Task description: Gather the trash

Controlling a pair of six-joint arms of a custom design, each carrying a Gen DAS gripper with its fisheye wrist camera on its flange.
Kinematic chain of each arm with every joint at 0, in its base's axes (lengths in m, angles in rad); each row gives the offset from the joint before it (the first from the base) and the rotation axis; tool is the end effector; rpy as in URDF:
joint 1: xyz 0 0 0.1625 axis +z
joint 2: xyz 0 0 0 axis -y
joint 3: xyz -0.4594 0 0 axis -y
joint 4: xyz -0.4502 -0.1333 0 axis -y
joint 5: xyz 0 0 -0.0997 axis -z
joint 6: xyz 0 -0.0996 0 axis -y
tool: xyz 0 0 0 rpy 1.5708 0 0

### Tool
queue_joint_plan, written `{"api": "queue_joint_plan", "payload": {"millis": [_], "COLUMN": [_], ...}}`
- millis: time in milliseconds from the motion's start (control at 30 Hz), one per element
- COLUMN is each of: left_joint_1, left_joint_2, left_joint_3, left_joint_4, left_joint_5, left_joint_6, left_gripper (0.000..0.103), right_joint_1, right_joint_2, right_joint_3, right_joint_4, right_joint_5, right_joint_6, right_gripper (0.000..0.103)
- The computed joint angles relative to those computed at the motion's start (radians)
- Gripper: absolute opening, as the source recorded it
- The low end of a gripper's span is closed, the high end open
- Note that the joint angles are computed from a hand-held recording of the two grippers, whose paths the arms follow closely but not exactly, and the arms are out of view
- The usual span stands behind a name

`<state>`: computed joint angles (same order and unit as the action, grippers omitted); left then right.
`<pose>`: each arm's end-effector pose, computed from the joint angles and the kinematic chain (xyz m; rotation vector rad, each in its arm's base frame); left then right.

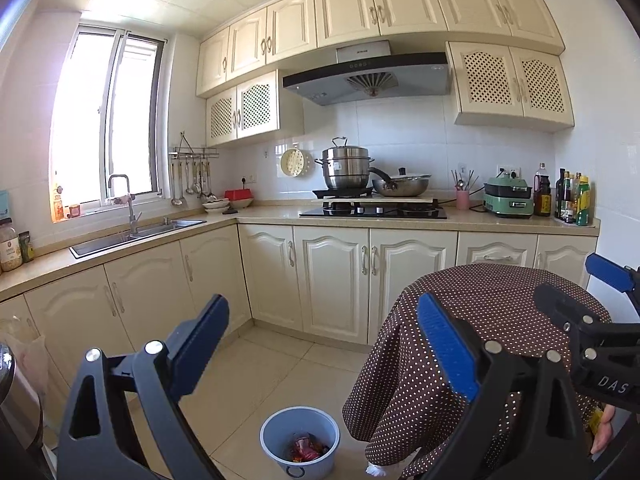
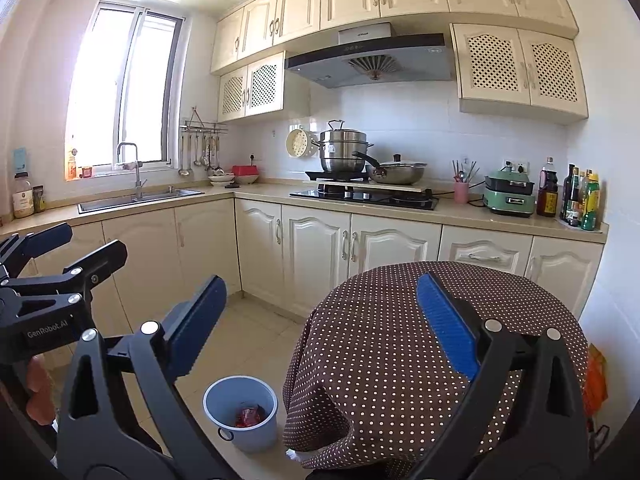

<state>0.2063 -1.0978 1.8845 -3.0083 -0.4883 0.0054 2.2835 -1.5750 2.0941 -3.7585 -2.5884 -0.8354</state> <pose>-0.5761 -0.3466 0.2759 1.0752 2.0411 -1.4475 0.3188 -0.2946 0.5029 0.3907 -1.7265 1.6082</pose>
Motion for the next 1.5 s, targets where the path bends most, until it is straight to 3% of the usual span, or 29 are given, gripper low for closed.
{"api": "queue_joint_plan", "payload": {"millis": [1500], "left_joint_1": [0.001], "left_joint_2": [-0.004], "left_joint_3": [0.006], "left_joint_4": [0.018], "left_joint_5": [0.0], "left_joint_6": [-0.033], "left_gripper": [0.093], "right_joint_1": [0.003], "right_joint_2": [0.015], "right_joint_3": [0.007], "right_joint_4": [0.026], "right_joint_5": [-0.017], "right_joint_6": [0.039], "right_gripper": [0.095]}}
